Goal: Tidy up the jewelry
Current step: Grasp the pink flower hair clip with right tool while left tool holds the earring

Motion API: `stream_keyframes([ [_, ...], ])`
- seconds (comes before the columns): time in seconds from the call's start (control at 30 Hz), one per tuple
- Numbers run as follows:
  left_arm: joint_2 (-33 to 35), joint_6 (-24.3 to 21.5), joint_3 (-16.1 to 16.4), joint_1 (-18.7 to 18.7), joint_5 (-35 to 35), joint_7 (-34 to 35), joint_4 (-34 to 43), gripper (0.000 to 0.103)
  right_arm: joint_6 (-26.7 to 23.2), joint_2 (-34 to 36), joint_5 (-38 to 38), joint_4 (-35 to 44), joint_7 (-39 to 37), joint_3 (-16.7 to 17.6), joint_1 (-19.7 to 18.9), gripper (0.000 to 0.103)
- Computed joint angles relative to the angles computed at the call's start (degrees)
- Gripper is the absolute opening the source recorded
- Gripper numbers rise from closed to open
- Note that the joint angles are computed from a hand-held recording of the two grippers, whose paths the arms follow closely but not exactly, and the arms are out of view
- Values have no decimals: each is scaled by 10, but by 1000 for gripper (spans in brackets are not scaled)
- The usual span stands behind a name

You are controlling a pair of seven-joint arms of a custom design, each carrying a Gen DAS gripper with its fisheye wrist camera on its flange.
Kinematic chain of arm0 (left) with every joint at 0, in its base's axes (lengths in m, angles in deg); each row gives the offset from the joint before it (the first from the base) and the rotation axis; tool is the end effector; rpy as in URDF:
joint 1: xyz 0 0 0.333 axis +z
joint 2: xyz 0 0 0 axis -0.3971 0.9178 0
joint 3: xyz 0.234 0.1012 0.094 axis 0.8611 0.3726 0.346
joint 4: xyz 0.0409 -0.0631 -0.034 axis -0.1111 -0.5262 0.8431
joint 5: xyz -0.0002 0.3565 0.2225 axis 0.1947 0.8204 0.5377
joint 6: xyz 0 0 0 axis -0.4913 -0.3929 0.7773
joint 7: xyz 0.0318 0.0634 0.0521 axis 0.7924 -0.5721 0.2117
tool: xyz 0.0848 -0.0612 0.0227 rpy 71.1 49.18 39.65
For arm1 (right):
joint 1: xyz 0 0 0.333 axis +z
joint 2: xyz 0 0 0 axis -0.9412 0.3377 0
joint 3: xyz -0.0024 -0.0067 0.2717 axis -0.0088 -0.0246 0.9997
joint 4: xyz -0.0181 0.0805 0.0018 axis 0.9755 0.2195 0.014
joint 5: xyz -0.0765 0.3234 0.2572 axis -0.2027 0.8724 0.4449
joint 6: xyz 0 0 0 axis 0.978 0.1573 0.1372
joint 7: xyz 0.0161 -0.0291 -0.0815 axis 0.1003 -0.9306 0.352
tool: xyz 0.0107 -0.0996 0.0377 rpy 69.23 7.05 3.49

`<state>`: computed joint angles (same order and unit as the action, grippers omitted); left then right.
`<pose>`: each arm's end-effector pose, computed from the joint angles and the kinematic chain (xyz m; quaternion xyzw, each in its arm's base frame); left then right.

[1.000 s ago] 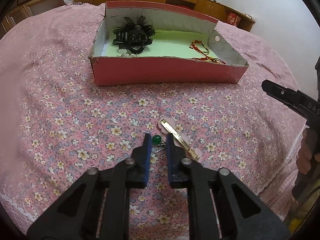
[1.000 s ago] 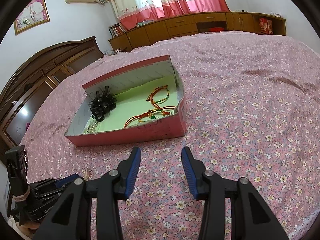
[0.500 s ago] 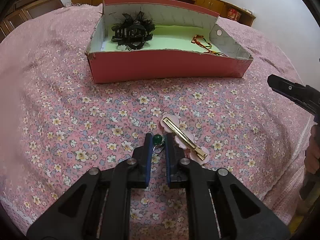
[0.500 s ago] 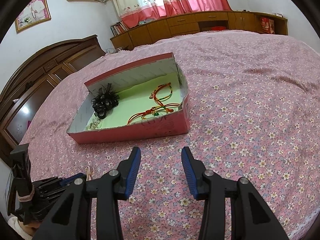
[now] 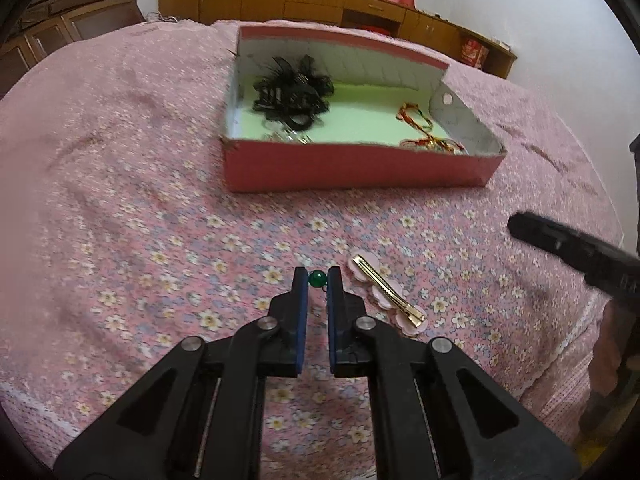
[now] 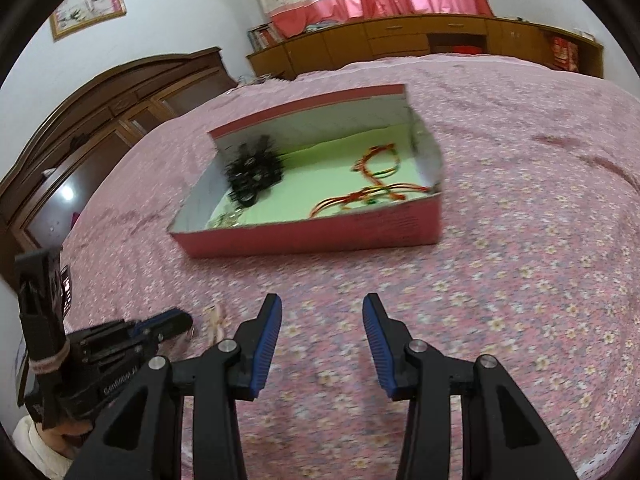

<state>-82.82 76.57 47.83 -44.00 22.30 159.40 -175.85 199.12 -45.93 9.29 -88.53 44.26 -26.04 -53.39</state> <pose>0.4510 -0.3437 0.4954 -0.5509 0.7594 -0.3230 0.1246 0.3796 0.1640 0.5300 -0.6165 0.6854 -0.1605 0.3528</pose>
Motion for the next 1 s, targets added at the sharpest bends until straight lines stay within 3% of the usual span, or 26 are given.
stream_keyframes([
  [0.53,-22,17,9,21,9,-29,-22,0,-12,105,48,68,-47,-3,70,45],
  [1.0,-27,24,13,25,2,-36,-33,0,-23,171,35,107,-59,15,69,45],
])
